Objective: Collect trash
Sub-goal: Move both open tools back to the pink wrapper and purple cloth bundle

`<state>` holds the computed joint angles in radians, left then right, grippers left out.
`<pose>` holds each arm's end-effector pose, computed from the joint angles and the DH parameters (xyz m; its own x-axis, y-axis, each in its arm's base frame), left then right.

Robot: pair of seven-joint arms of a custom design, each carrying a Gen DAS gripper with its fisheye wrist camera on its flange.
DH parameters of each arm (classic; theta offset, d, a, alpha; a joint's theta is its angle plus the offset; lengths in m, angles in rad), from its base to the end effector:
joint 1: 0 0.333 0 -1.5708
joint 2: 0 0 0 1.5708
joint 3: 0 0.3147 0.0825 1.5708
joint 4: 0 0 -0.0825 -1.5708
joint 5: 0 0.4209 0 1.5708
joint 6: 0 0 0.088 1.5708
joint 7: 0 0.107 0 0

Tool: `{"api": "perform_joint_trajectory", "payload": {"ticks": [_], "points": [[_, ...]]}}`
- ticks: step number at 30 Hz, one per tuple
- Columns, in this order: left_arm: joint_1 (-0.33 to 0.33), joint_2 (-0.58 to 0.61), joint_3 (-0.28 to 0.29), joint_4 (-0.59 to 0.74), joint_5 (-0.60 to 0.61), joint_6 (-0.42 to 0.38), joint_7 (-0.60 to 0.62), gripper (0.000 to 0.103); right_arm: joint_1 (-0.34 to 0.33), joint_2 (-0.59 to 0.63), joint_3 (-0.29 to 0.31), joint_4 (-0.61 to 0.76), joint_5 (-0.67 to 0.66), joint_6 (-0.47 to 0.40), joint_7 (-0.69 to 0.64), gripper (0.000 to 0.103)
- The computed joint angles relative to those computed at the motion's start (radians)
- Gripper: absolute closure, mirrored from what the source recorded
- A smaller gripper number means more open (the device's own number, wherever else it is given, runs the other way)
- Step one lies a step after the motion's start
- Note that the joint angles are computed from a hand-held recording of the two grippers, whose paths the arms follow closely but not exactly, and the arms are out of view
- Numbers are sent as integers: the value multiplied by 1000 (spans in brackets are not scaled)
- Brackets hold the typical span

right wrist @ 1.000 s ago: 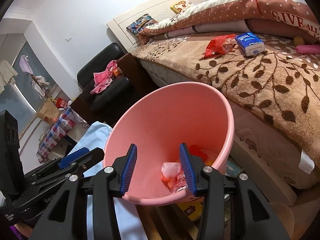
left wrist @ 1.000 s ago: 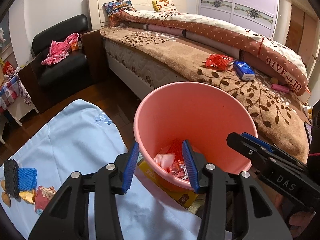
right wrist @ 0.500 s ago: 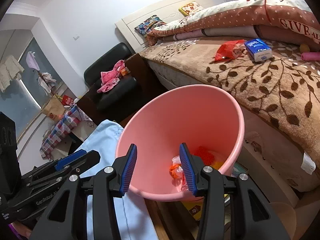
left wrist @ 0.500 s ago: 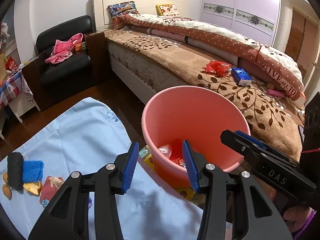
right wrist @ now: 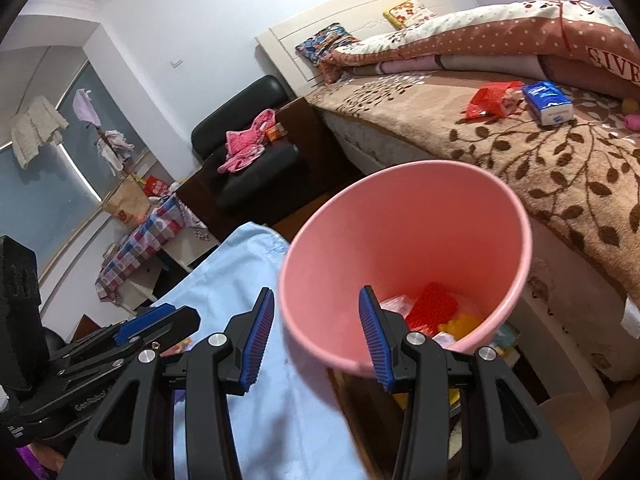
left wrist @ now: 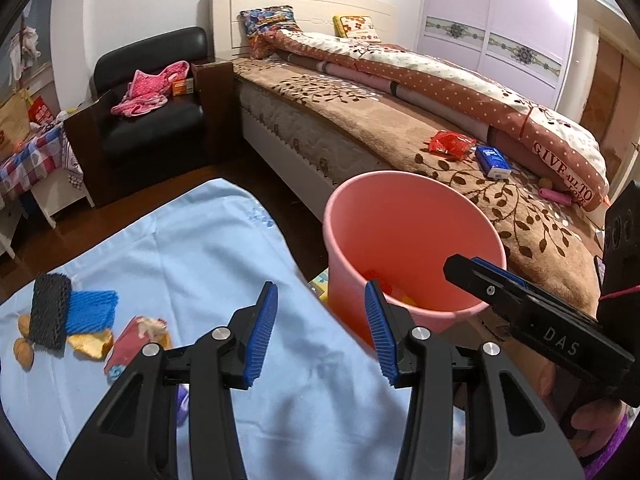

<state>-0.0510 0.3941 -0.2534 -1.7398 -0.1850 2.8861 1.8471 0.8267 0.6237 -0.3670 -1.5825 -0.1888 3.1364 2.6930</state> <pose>0.7086 -0.1877 0.4250 -0.3776 -0.9239 0.0618 -0.6757 0.2294 -0.7006 0.6568 0.4115 0.3826 -0.0375 -0.8534 -0.5199 -0.6359 0.4217 -0.6464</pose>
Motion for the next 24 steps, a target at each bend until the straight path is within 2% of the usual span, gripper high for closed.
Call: {"api": "perform_joint_trajectory", "payload": {"ticks": [6,16,24], "points": [[30,-39,-7,-56,-36,23,14,57,-11,7,42,30,-16,-18,-33,59],[65,-95,0,-138,-89,51,20,57,-3,20,70,66,-37,-23,-69,59],[100,-140,6,-206,-144,71,42,57,-24,29,119,100,-53,-70,-93,59]]}}
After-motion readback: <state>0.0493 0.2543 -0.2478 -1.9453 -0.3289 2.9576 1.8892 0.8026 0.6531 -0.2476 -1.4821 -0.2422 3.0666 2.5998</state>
